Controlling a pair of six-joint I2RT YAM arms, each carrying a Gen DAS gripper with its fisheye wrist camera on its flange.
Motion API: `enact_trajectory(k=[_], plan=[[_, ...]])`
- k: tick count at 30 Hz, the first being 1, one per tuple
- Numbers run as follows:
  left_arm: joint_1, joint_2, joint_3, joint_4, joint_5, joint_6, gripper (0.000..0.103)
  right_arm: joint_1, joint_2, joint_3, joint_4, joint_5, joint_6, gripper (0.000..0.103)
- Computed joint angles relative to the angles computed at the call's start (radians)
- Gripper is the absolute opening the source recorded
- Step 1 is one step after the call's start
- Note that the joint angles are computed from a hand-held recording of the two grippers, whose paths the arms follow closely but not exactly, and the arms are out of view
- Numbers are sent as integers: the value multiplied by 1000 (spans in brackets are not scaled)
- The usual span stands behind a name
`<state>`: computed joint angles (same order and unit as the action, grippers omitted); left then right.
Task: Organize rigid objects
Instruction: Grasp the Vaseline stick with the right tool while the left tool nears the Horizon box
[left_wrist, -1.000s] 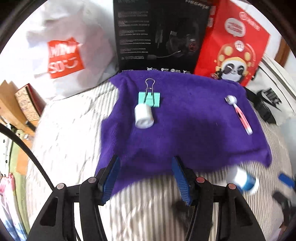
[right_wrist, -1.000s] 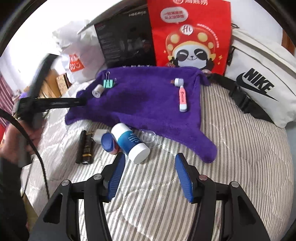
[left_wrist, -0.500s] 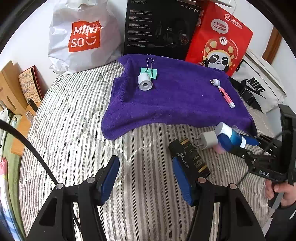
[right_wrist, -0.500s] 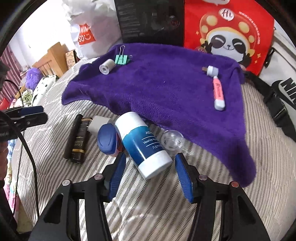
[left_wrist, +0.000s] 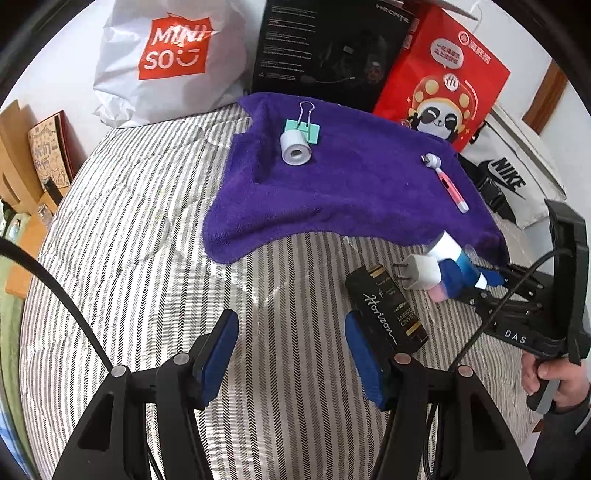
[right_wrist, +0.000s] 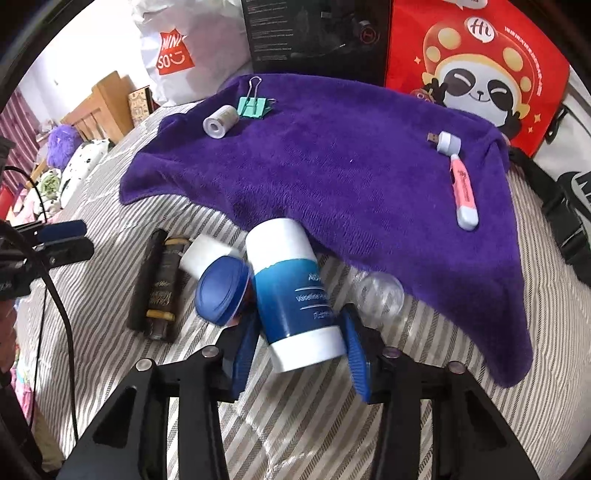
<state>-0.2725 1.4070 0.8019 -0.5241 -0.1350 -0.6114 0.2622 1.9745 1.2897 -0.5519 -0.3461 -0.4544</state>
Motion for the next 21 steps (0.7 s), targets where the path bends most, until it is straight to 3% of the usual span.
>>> enact_trajectory(k=[8, 12, 21], plan=[[-52, 25, 4, -12, -48, -14, 58, -109, -127, -127, -63, 28, 15, 41], [-51, 18, -12, 4, -19, -21, 58, -196, -201, -207, -95, 23, -2, 41], [-56, 29, 3, -1, 5, -16, 58, -158, -186, -193, -75, 75, -35, 40]])
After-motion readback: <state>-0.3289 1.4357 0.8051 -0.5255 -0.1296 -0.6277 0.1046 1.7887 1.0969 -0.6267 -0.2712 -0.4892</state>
